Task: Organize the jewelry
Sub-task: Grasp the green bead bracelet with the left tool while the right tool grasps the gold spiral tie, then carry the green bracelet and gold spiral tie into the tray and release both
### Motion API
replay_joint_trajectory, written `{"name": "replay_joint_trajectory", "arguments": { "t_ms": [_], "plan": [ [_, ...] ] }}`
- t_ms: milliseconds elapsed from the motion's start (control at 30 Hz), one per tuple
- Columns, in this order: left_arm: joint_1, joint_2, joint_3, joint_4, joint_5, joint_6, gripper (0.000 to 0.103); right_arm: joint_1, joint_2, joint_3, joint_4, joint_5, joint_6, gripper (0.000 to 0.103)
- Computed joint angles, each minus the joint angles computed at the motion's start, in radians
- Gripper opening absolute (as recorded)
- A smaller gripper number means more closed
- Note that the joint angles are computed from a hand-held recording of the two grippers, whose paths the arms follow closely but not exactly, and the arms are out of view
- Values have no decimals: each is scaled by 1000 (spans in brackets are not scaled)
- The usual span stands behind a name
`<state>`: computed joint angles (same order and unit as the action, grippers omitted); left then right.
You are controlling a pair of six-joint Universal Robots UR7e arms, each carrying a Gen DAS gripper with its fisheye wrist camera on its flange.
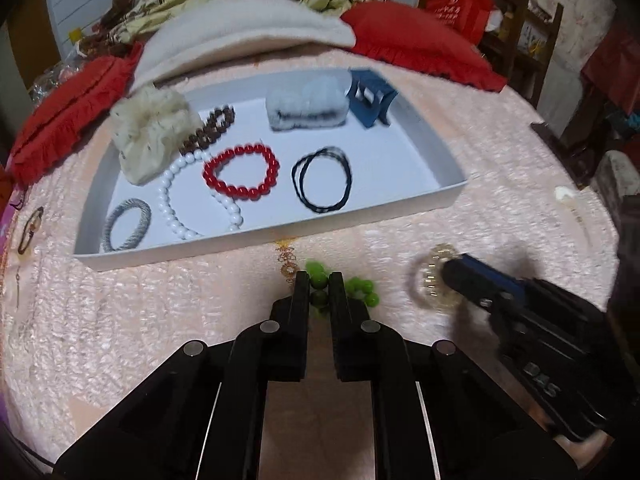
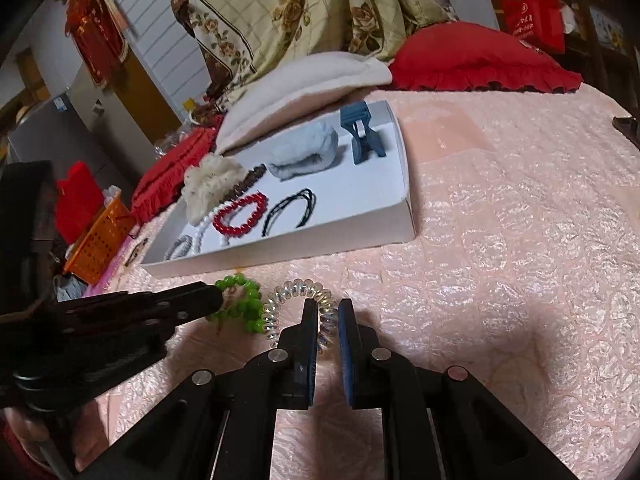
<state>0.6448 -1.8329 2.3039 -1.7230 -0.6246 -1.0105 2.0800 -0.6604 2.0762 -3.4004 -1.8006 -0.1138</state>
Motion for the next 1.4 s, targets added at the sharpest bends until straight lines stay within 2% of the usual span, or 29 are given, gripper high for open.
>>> {"name": "replay_joint_trajectory", "arguments": {
  "t_ms": [233,367,500,667,833,967,1167,1400],
  "plan": [
    [-130,-89,-43,187,13,-107,8,-5,-5,13,-37,36,3,9],
    [-140,-99,-79,193,14,-92,8,2,-11,16,-59,41,11,9],
    [-112,-68,-117,162,19,-38,8,13,-24,-13,-25,48,18,9],
    [-59,6,-164,83,60,67,8,19,-12,-109,46,23,-15,9],
    [32,106,-208,-72,70,202,8,-2,42,-214,123,9,-45,9],
    [117,205,-248,-157,83,292,8,-23,73,-248,143,17,-52,9],
    [224,308,-282,-240,56,364,8,-43,87,-273,184,23,-51,9],
    [277,348,-303,-248,50,347,8,-26,109,-289,166,-28,-83,10]
  ]
}}
